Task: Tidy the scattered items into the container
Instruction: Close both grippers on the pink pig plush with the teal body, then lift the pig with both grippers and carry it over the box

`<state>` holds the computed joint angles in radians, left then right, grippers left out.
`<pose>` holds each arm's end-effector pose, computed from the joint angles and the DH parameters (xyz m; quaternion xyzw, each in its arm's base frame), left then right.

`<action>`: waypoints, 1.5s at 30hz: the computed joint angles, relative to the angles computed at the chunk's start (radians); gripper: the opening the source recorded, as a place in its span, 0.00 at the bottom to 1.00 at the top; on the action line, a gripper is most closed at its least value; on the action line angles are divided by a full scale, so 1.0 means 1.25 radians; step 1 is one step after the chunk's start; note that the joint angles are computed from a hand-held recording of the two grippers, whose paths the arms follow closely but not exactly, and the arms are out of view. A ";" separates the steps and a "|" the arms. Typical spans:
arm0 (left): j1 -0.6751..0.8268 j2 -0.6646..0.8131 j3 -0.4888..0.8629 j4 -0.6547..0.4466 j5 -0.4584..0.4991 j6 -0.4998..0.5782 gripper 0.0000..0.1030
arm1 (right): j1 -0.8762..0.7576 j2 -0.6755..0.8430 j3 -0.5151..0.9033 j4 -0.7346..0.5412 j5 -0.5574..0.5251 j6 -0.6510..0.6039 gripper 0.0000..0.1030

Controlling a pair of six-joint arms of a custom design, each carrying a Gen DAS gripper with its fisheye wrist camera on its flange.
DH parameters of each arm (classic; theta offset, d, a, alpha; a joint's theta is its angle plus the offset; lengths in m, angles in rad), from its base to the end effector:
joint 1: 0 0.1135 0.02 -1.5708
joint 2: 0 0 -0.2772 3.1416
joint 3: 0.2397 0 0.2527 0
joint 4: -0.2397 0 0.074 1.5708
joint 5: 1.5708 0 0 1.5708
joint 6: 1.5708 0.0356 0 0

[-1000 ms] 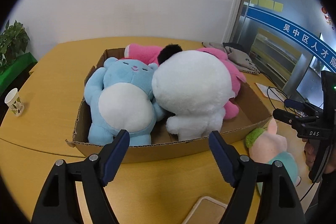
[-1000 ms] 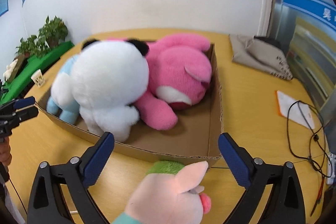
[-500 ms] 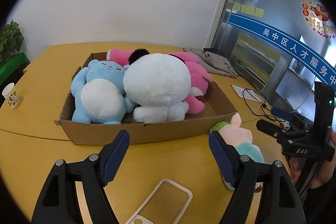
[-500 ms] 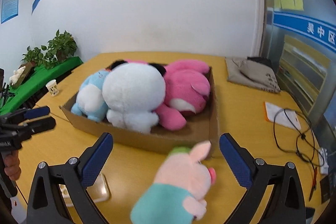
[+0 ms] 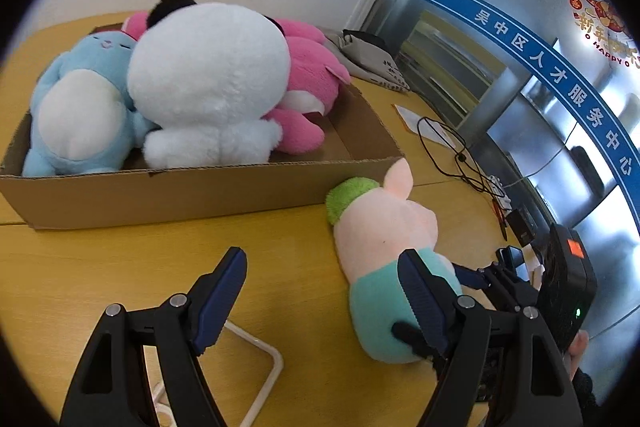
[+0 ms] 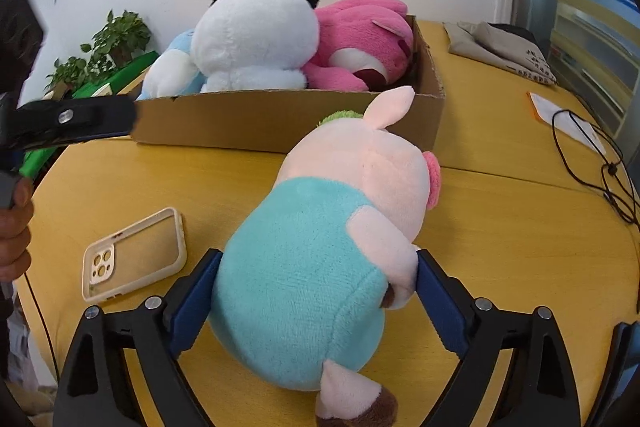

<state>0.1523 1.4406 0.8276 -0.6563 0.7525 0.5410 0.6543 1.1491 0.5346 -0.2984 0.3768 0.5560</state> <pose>0.2498 0.0137 0.2007 0.2317 0.8915 -0.2942 0.2548 0.1724 0.1157 0.1892 0.0148 0.9315 0.0348 0.3618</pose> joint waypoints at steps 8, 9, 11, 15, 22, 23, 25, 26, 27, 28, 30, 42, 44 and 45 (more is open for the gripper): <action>-0.124 0.090 -0.027 0.086 -0.042 -0.115 0.75 | 0.183 0.044 -0.023 0.105 0.056 -0.014 0.91; -0.122 0.094 -0.022 0.076 -0.039 -0.110 0.72 | 0.186 0.047 -0.024 0.108 0.063 -0.008 0.91; -0.121 0.094 -0.010 0.048 -0.041 -0.099 0.69 | 0.171 0.032 -0.036 0.118 0.044 -0.014 0.90; -0.121 0.074 -0.007 0.024 -0.056 -0.086 0.58 | 0.172 0.021 -0.050 0.140 0.041 -0.035 0.88; -0.105 0.031 -0.003 -0.015 -0.064 -0.074 0.53 | 0.192 -0.022 -0.064 0.154 0.033 -0.018 0.82; -0.102 0.022 0.005 -0.024 -0.059 -0.079 0.53 | 0.200 -0.028 -0.063 0.154 0.042 -0.018 0.82; -0.099 0.003 0.018 -0.037 -0.050 -0.089 0.53 | 0.202 -0.057 -0.063 0.158 0.054 -0.031 0.81; -0.098 -0.011 0.025 -0.043 -0.046 -0.094 0.53 | 0.199 -0.064 -0.059 0.158 0.054 -0.039 0.81; -0.101 -0.028 0.034 -0.047 -0.045 -0.101 0.53 | 0.194 -0.074 -0.051 0.154 0.056 -0.053 0.81; -0.105 -0.043 0.045 -0.049 -0.044 -0.109 0.53 | 0.188 -0.084 -0.042 0.149 0.057 -0.071 0.81; -0.120 -0.062 0.077 -0.044 -0.045 -0.130 0.53 | 0.158 -0.100 -0.023 0.145 0.044 -0.121 0.81; -0.213 0.100 0.446 0.022 -0.057 -0.236 0.53 | -0.196 0.005 0.194 0.253 -0.233 -0.497 0.82; -0.229 0.159 0.516 0.007 -0.053 -0.243 0.53 | -0.249 0.041 0.235 0.275 -0.292 -0.536 0.82; -0.242 0.187 0.544 0.002 -0.058 -0.244 0.53 | -0.272 0.059 0.252 0.291 -0.318 -0.555 0.81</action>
